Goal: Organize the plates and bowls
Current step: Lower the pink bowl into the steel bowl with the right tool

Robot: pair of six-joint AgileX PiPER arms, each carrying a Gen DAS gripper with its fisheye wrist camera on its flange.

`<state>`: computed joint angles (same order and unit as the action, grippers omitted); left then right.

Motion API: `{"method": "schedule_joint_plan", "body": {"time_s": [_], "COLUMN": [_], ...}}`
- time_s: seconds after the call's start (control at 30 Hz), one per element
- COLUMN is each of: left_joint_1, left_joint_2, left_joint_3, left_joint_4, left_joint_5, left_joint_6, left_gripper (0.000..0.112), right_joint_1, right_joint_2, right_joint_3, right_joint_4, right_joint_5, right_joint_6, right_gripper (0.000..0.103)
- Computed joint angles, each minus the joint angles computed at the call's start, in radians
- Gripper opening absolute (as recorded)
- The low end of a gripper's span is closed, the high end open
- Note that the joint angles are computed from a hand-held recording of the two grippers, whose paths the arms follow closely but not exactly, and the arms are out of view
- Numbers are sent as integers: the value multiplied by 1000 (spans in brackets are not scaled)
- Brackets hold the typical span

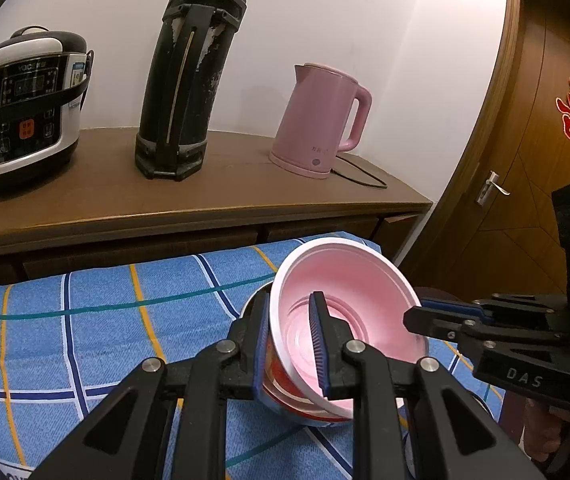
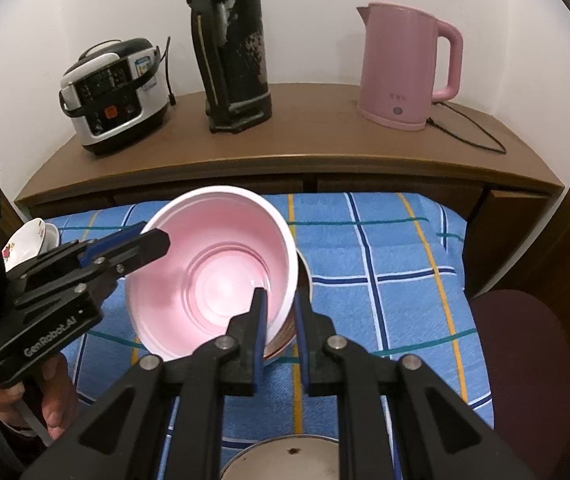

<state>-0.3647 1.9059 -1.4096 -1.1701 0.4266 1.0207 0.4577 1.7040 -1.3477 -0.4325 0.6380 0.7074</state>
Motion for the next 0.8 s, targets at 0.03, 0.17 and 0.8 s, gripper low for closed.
{"method": "schedule_joint_plan", "body": {"time_s": [0.03,0.17,0.8], "left_joint_1": [-2,-9,-12], "left_joint_2": [1,18,27], "left_joint_3": [-2,-24,-36], "left_joint_4": [13,101,157], "left_joint_5": [-2,-1,6], "left_joint_6": [-11,-96,-144], "left_gripper": [22,22,22], "right_joint_1": [-1,-4,-40], "right_joint_2": [3,10,61], "right_joint_3": [-2,-12,-68], "right_joint_4": [2,2,82], "right_joint_5": [2,9,30], "right_joint_6": [-1,-3,-99], "right_gripper": [14,14,14]}}
